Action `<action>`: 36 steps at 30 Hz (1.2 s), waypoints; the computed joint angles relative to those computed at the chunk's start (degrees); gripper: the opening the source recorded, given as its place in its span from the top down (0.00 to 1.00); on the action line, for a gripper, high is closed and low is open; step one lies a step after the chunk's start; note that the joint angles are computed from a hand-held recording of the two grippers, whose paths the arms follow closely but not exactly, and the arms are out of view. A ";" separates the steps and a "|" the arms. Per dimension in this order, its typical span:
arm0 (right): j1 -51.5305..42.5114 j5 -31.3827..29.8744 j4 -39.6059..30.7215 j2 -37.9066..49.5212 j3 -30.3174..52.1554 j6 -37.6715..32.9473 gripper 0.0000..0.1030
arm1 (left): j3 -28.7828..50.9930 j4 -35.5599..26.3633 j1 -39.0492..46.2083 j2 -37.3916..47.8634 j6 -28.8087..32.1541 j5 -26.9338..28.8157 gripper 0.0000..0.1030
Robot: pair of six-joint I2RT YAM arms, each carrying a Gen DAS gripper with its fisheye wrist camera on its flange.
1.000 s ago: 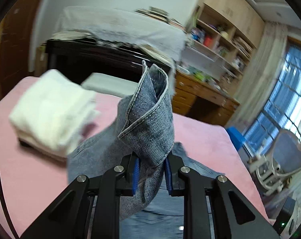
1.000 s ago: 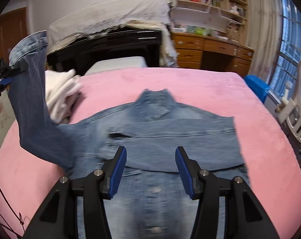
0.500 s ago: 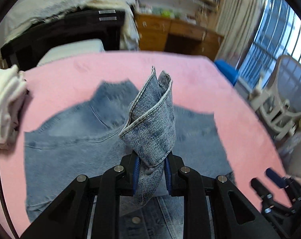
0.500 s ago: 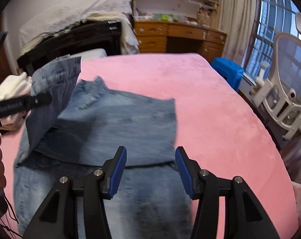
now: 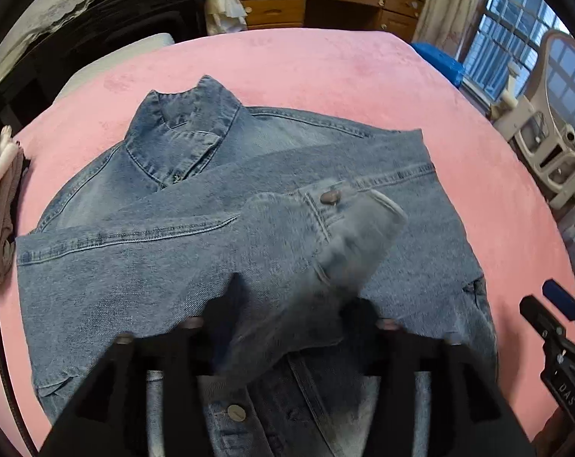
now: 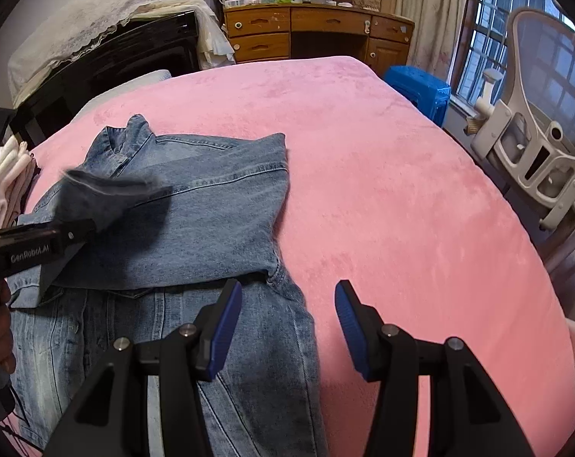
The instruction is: Fold large clothes
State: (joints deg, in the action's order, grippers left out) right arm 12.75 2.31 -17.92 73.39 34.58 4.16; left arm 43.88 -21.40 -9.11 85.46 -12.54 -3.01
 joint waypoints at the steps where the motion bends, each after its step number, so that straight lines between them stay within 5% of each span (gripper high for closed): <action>1: -0.15 -0.22 0.08 0.00 -0.03 -0.08 0.50 | -0.04 -0.16 -0.64 -0.81 0.20 -0.67 0.37; 4: -0.44 -0.86 -0.03 -0.13 0.19 -0.29 0.50 | 0.03 -0.89 -2.07 -3.10 1.18 -1.72 0.26; 18: 2.63 -1.03 -2.14 -1.77 2.24 2.95 0.50 | 0.85 -6.60 5.00 -14.87 3.77 2.67 0.26; 27: 6.29 -0.54 -3.84 -1.47 4.72 5.15 0.50 | 1.56 -12.66 20.59 -22.76 10.72 8.10 0.26; 36: 4.44 -8.23 -3.46 4.07 7.68 7.85 0.50 | 0.24 -14.59 41.78 -22.69 23.27 12.77 0.26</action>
State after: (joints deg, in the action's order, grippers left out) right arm 17.18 -5.92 -21.39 77.46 42.27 12.00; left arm 44.12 -35.99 32.67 62.77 10.73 9.76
